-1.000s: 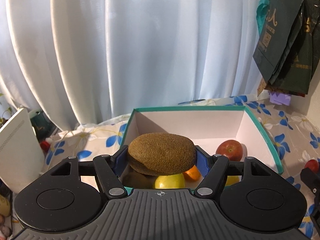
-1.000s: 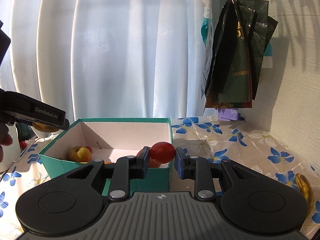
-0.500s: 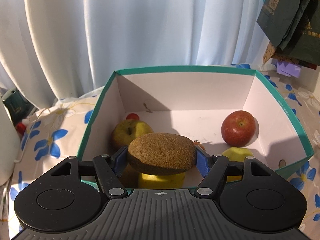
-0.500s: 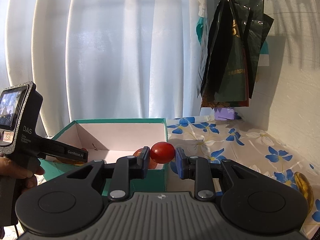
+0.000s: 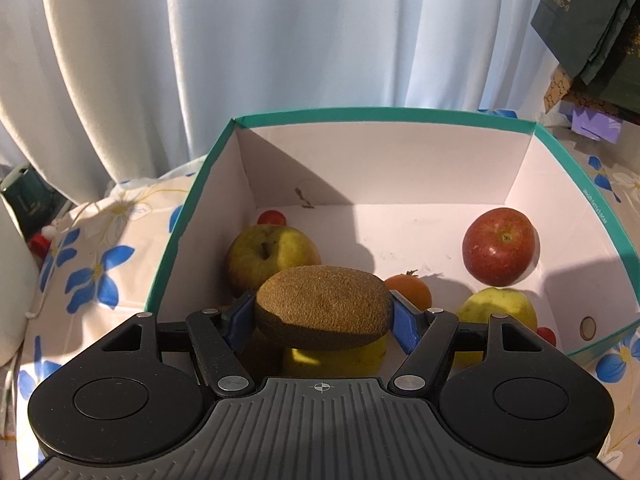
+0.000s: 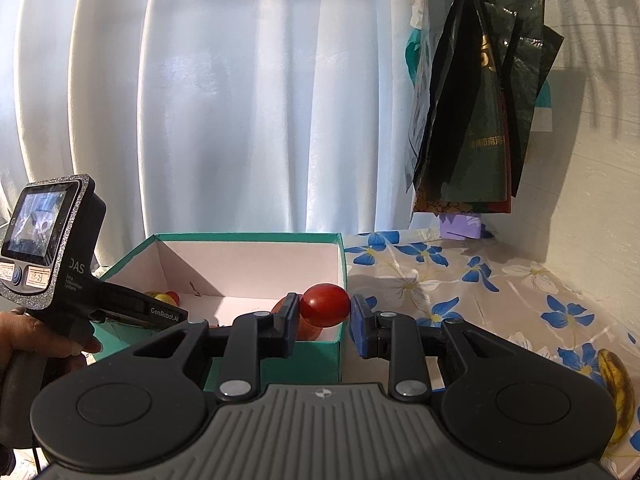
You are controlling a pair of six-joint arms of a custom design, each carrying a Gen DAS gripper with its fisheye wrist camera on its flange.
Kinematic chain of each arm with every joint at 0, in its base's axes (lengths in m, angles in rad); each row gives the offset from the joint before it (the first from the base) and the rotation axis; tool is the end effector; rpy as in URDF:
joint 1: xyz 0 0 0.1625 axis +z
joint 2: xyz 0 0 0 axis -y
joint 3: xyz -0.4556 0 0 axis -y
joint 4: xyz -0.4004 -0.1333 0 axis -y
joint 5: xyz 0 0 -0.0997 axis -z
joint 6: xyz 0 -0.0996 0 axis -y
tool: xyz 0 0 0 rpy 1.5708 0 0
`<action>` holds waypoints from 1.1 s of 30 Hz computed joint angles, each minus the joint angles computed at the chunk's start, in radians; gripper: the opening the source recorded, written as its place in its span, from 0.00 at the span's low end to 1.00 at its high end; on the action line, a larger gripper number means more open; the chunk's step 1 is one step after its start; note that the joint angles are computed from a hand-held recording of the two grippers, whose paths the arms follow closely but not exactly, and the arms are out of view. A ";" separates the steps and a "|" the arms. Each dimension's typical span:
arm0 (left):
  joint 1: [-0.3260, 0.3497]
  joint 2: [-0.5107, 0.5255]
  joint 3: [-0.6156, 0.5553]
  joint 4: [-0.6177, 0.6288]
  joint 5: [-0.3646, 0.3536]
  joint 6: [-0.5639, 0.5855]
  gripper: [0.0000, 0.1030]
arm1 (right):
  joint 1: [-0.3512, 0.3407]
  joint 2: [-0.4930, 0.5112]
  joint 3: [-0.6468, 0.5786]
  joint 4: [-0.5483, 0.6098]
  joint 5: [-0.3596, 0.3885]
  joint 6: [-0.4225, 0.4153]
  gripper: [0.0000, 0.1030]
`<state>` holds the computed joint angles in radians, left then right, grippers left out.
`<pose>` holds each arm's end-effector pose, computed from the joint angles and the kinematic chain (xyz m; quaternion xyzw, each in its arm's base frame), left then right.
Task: Organize fruits
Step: 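Carry the kiwi into the teal box and open the left gripper while the right carries the tomato, then lower the cherry tomato into the teal box and open the right gripper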
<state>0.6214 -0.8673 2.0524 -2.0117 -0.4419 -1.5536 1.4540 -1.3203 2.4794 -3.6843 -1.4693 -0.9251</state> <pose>-0.2683 -0.4668 0.0401 -0.0485 0.8093 -0.3767 0.4481 0.0944 -0.4256 0.2610 0.3703 -0.8065 0.4203 0.1892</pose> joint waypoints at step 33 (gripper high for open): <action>-0.160 -0.114 0.002 0.475 -0.110 -0.626 0.93 | 0.031 0.040 -0.041 0.034 -0.033 -0.022 0.26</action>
